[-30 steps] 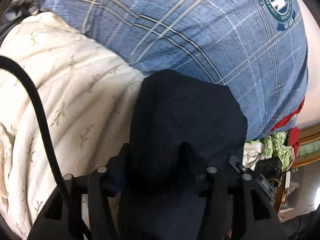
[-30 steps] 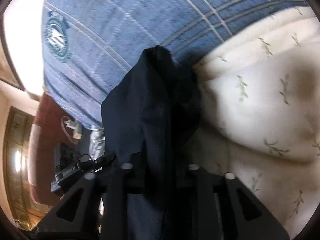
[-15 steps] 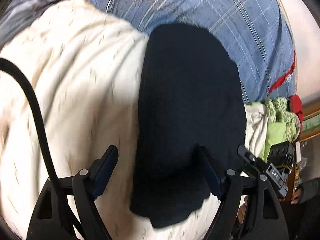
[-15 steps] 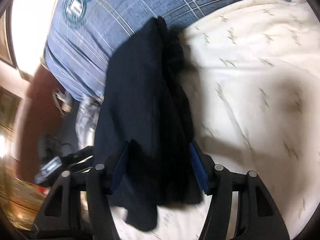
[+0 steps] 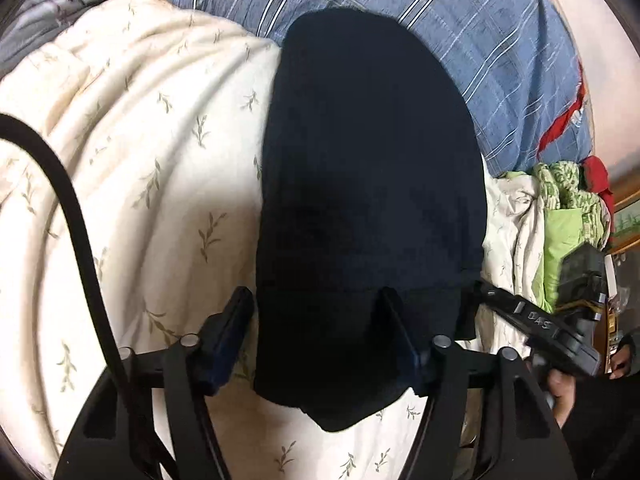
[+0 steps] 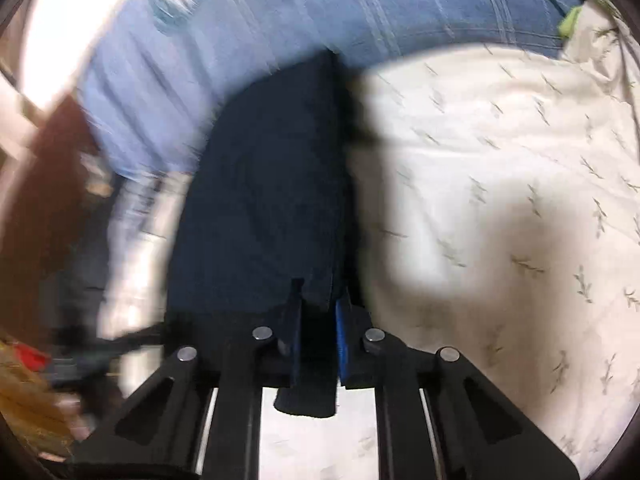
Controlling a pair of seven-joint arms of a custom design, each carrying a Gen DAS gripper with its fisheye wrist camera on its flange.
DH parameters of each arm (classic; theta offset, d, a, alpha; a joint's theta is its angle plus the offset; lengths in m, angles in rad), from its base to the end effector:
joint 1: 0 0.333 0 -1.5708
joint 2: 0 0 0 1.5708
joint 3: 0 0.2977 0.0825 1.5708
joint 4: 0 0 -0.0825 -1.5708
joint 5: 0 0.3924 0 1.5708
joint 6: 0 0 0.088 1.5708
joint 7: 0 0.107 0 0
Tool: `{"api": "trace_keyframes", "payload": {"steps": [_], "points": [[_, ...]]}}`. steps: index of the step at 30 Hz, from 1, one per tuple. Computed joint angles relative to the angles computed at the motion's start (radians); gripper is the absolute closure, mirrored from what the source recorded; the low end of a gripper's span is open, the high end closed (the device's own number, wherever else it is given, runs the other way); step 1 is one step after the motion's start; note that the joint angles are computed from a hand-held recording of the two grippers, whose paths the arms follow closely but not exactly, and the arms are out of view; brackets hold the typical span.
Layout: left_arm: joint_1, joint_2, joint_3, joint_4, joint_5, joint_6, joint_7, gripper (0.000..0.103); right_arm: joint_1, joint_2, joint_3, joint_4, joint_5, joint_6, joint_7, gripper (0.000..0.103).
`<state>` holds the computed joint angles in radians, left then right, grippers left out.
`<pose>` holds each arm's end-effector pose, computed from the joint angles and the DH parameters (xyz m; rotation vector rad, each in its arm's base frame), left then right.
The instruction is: Fold large clothes
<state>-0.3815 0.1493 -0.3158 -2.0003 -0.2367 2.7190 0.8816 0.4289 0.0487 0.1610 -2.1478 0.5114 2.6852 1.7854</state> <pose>0.4926 -0.3930 0.4301 2.2179 -1.8198 0.8662 0.4983 0.3140 0.4072 -1.7867 1.8469 0.1807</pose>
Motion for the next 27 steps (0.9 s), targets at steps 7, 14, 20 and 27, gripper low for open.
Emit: {"api": "trace_keyframes", "payload": {"steps": [7,14,20,27], "points": [[0.015,-0.026,-0.001,-0.017,-0.055,0.029,-0.009,0.024,-0.018,-0.047,-0.006,-0.042,0.365,0.014,-0.239,0.041],[0.031,0.007,-0.025,0.015,-0.224,-0.003,0.119,0.037,-0.022,-0.02,-0.017,-0.024,0.59,-0.101,-0.388,0.05],[0.028,0.015,-0.026,0.018,-0.259,-0.004,0.131,0.043,-0.018,-0.034,-0.019,-0.031,0.641,-0.113,-0.436,0.065],[0.019,0.028,-0.017,0.033,-0.185,0.0,0.097,0.058,-0.036,0.025,-0.01,0.005,0.732,-0.158,-0.479,0.074]]}}
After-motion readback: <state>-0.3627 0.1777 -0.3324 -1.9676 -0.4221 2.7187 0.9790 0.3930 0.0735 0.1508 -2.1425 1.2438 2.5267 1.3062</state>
